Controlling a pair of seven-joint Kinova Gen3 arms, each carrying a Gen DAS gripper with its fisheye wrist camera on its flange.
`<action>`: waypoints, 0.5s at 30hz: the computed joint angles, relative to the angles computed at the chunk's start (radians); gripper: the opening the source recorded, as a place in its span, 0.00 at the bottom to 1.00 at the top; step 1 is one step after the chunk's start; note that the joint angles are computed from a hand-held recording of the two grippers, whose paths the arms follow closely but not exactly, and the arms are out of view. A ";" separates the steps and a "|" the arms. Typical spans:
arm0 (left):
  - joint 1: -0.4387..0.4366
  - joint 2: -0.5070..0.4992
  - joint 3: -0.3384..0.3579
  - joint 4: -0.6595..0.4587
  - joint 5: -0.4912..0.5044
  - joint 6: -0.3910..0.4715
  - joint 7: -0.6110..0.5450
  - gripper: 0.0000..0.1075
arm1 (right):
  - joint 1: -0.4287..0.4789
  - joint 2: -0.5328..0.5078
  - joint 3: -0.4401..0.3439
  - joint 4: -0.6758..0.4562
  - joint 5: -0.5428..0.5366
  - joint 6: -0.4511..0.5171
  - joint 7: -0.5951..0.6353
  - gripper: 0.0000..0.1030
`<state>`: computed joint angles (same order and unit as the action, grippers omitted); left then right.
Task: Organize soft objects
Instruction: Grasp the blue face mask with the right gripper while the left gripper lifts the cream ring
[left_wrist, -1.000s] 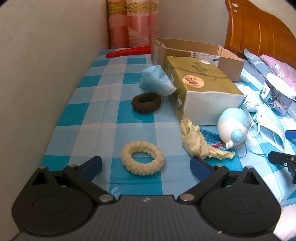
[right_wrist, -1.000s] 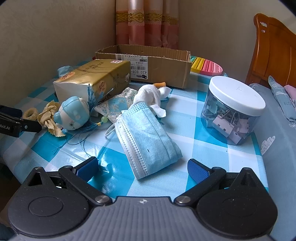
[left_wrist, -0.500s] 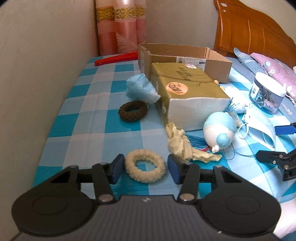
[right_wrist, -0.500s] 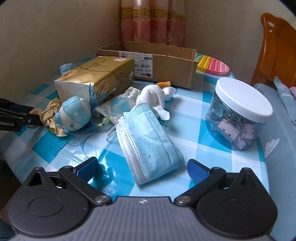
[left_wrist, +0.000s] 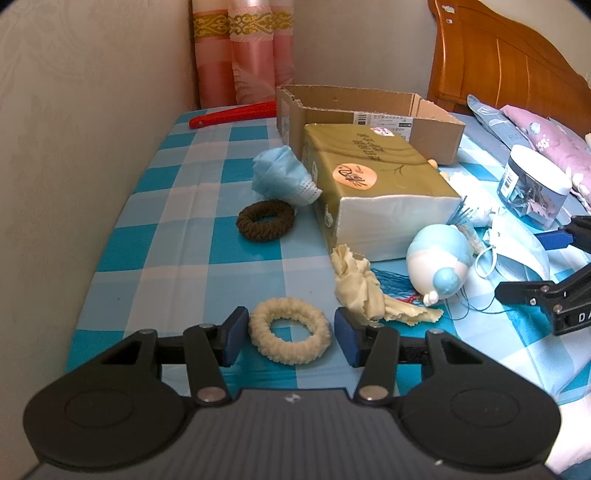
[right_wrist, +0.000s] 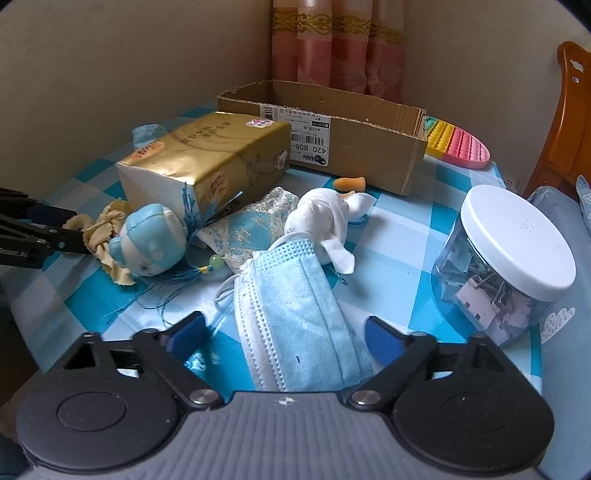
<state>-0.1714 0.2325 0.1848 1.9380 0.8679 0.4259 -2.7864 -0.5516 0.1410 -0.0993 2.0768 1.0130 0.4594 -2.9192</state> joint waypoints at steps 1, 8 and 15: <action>0.003 0.000 -0.003 -0.002 -0.007 0.003 0.007 0.45 | 0.001 -0.005 -0.002 0.001 -0.009 0.000 0.006 0.81; 0.013 -0.011 -0.021 -0.009 -0.060 0.024 0.059 0.36 | -0.013 -0.024 -0.028 -0.010 -0.035 0.082 0.014 0.54; 0.021 -0.054 -0.046 0.001 -0.113 0.058 0.098 0.34 | -0.004 -0.096 -0.068 0.018 -0.028 0.103 0.011 0.48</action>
<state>-0.1505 0.1782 0.1390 1.9392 0.7544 0.4839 -2.6882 -0.5555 0.0455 -0.1672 2.0947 0.9846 0.5624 -2.9079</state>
